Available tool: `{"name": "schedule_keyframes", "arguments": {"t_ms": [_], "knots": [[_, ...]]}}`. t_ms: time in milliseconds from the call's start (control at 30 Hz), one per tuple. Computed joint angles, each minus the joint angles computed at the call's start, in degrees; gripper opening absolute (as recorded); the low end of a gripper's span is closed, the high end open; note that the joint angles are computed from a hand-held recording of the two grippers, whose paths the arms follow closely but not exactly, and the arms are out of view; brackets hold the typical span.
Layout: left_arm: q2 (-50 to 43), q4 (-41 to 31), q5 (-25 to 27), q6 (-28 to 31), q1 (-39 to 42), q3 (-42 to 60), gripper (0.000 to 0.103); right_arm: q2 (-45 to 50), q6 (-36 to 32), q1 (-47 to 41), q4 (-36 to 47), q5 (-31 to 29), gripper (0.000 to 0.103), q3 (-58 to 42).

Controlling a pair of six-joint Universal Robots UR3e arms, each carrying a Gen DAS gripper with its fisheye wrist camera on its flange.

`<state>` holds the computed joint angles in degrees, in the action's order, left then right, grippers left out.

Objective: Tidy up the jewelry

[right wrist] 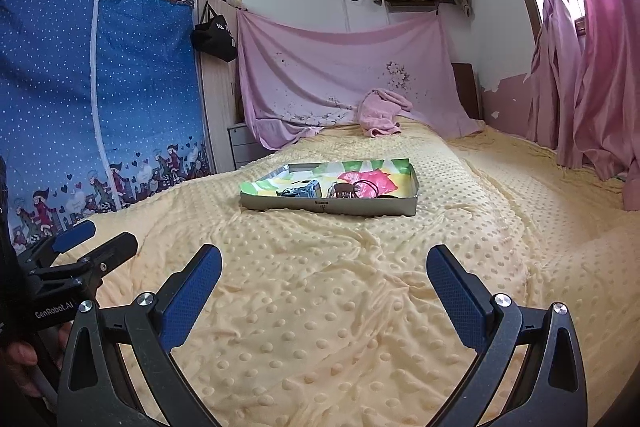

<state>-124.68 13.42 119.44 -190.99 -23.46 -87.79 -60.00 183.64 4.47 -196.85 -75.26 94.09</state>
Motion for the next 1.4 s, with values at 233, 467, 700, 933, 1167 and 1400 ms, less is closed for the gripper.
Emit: {"name": "schedule_keyframes", "arguments": {"t_ms": [233,467,700,933,1167,1400], "knots": [[0.34,0.83,0.32,0.15,0.12,-0.6,0.103,-0.32,-0.3,0.01,-0.73,0.02,0.101,0.92],[0.79,0.25,0.02,0.28,0.03,-0.66,0.103,-0.19,0.05,0.33,-1.71,-0.68,0.101,1.29],[0.74,-0.04,0.25,0.57,-0.35,-0.19,0.103,-0.24,-0.3,0.46,-2.07,-0.71,0.101,1.56],[0.71,-0.27,0.47,0.37,-0.45,-0.04,0.103,-0.07,-0.78,0.86,-2.15,-1.16,0.101,1.44],[1.06,-0.73,0.82,0.21,-0.63,0.1,0.103,0.01,-0.92,1.13,-2.28,-1.25,0.101,1.36],[1.23,-0.75,0.77,0.24,-0.62,-0.12,0.103,-0.01,-0.8,1.22,-2.05,-1.39,0.101,1.2]]}}
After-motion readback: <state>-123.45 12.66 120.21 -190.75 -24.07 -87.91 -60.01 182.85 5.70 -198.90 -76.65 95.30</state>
